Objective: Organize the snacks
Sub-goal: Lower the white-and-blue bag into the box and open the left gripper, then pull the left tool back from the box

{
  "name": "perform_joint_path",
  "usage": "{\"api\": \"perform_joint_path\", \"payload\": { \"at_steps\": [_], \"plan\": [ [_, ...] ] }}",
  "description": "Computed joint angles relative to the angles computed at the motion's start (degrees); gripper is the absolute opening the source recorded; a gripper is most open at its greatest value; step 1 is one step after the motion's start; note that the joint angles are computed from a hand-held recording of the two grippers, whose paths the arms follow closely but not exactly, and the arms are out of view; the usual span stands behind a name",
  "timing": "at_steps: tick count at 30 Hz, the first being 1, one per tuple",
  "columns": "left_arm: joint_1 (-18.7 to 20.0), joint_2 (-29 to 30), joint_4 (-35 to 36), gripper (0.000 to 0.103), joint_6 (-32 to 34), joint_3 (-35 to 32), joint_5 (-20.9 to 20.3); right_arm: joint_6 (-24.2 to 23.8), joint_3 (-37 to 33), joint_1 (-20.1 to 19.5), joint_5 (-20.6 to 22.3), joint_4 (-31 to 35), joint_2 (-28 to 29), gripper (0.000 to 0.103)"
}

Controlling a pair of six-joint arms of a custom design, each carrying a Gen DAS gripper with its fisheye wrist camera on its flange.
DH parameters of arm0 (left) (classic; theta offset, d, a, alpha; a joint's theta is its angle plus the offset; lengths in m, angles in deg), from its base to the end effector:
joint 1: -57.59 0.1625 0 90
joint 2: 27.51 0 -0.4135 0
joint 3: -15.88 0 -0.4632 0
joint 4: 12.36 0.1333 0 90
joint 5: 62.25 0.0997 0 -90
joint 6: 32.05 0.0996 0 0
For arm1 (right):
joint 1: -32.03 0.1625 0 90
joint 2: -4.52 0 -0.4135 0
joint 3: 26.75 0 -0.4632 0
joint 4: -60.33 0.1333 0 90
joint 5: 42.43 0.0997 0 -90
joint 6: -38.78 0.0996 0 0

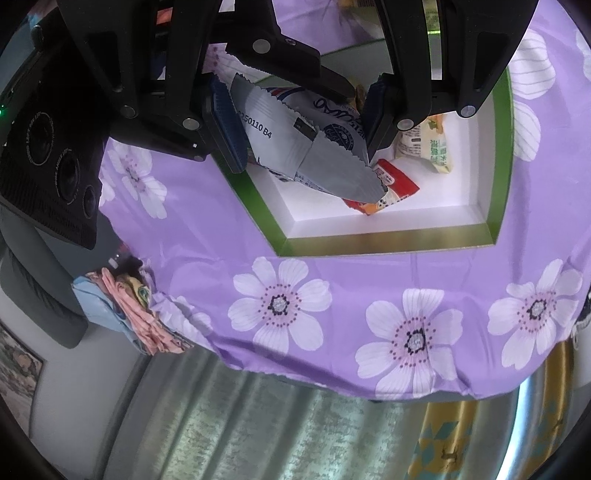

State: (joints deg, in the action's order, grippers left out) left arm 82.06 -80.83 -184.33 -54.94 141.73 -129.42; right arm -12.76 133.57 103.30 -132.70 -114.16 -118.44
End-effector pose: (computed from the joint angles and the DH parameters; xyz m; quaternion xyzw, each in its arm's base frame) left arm -0.3834 -0.3634 -0.0219 0.3400 0.9160 -0.1954 0.0851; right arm 0.0346 -0.3116 0.2337 0.2580 -0.8796 0.3257 0.2318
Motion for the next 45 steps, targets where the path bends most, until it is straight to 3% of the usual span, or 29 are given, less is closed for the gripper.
{"api": "perform_joint_path", "payload": {
  "at_steps": [15, 27, 31, 33, 38, 45],
  "plan": [
    [2.9, 3.2, 2.9, 0.058, -1.2, -2.0, -1.5, 1.9, -2.6, -0.9, -4.0, -2.7, 8.2, 0.047],
    [2.5, 3.4, 7.3, 0.059, -4.5, -2.8, 1.9, 3.4, -3.0, 0.1, -6.5, -3.0, 9.6, 0.053],
    [1.8, 2.8, 8.5, 0.076, -6.0, -2.3, 4.4, 3.7, -2.7, 0.7, -8.6, -5.3, 10.4, 0.067],
    [1.4, 2.2, 8.5, 0.077, -6.3, -1.8, 5.0, 3.8, -2.5, 0.7, -8.6, -5.2, 9.6, 0.067],
    [-0.3, 0.3, 10.1, 0.088, -6.9, -0.6, 7.7, 4.3, -1.4, 0.7, -8.6, -5.7, 6.7, 0.08],
    [-2.6, -4.0, 10.4, 0.098, -8.9, 2.4, 8.9, 5.2, 1.5, 1.3, -9.0, -3.9, -1.7, 0.091]
  ]
}}
